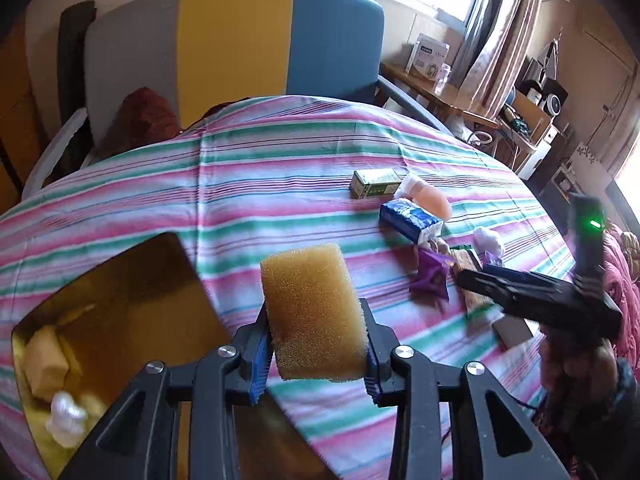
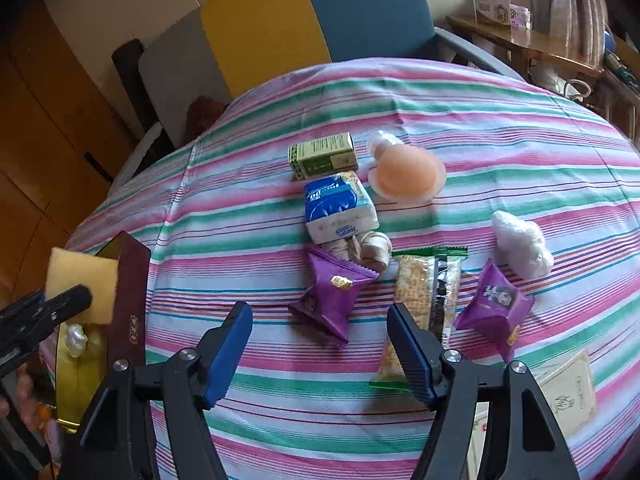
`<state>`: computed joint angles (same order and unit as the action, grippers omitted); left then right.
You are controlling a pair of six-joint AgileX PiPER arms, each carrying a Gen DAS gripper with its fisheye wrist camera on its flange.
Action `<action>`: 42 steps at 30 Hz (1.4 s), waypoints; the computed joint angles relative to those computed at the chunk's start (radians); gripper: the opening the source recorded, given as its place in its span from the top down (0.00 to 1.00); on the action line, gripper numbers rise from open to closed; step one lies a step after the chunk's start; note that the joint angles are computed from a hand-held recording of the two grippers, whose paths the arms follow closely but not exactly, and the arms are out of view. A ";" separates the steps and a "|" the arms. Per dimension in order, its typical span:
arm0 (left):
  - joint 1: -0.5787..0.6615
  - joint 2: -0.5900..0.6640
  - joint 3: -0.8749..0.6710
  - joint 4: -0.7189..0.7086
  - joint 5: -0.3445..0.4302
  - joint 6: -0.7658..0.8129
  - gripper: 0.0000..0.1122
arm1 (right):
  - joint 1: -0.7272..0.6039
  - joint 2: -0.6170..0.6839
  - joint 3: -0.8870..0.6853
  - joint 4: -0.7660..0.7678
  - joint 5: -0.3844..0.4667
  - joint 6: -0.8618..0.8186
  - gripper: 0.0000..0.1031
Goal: Organize objects
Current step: 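Lower the sponge into the tray with the left tool while the right tool grasps the purple packet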
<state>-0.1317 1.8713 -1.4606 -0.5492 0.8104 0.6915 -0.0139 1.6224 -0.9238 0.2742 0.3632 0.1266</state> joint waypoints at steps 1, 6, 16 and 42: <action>0.024 -0.021 0.027 -0.017 0.005 0.024 0.67 | 0.001 0.030 -0.024 0.020 0.016 -0.014 0.31; 0.177 -0.118 0.146 -0.108 0.056 0.161 0.67 | 0.037 0.142 -0.121 -0.181 0.058 0.202 0.34; 0.512 -0.228 0.292 -0.124 0.135 0.330 0.67 | 0.086 0.207 -0.167 -0.456 0.066 0.427 0.62; 0.471 0.042 0.172 0.247 -0.082 0.009 0.66 | 0.151 0.138 -0.125 -0.607 0.019 0.518 0.62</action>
